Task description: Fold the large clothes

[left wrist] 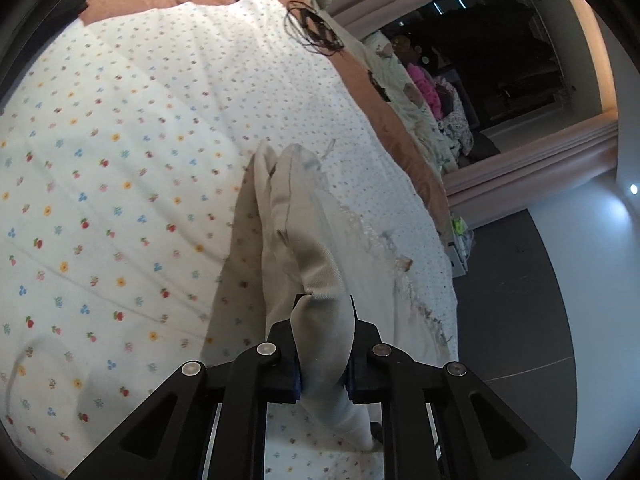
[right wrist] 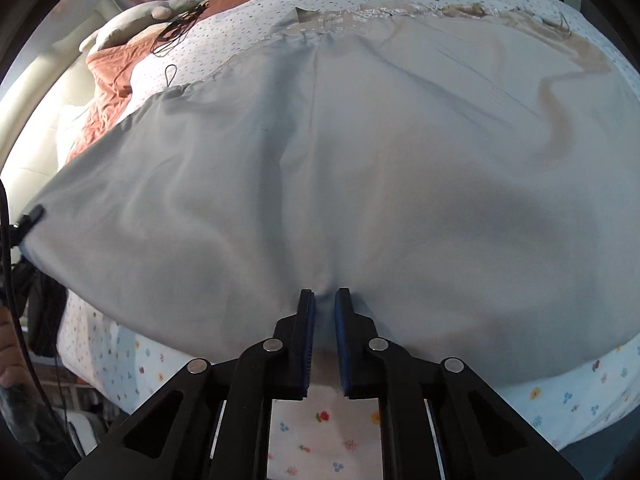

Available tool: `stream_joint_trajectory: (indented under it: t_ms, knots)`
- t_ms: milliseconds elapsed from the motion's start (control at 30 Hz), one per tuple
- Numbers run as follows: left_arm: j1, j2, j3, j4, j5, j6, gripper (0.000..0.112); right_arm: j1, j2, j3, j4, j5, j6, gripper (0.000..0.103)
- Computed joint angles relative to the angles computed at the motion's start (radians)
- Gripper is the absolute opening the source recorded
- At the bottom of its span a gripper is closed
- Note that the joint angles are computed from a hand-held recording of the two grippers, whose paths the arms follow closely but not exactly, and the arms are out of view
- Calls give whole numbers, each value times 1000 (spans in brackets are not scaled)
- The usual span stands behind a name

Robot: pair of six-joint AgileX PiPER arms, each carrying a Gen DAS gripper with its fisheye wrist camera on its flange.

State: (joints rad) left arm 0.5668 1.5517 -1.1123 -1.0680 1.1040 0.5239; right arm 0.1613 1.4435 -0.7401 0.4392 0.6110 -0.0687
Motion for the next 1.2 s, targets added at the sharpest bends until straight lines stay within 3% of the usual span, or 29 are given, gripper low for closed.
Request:
stream_joint_trajectory:
  t_ms: [233, 333, 467, 600, 800, 933, 1067, 1200]
  knots:
    - [-157, -47, -147, 8, -17, -111, 14, -107, 52, 17, 249, -24, -252, 3]
    - [-222, -49, -212, 26, -30, -163, 14, -189, 75, 25, 423, 16, -421, 3]
    - [-314, -51, -306, 67, -48, -234, 14, -261, 30, 53, 509, 74, -539, 3]
    - [-428, -36, -410, 133, -70, -322, 14, -358, -46, 78, 536, 147, -606, 3]
    - [-606, 24, -580, 250, -89, -462, 14, -640, -137, 83, 519, 320, -699, 3]
    - [-715, 99, -708, 336, -91, -575, 14, -779, -124, 30, 504, 401, -735, 3]
    - [-803, 215, -885, 397, -42, -682, 14, -977, -120, 4, 475, 500, -798, 3]
    - [-907, 355, -1108, 493, 25, -799, 14, -1121, -89, -24, 455, 544, -841, 3]
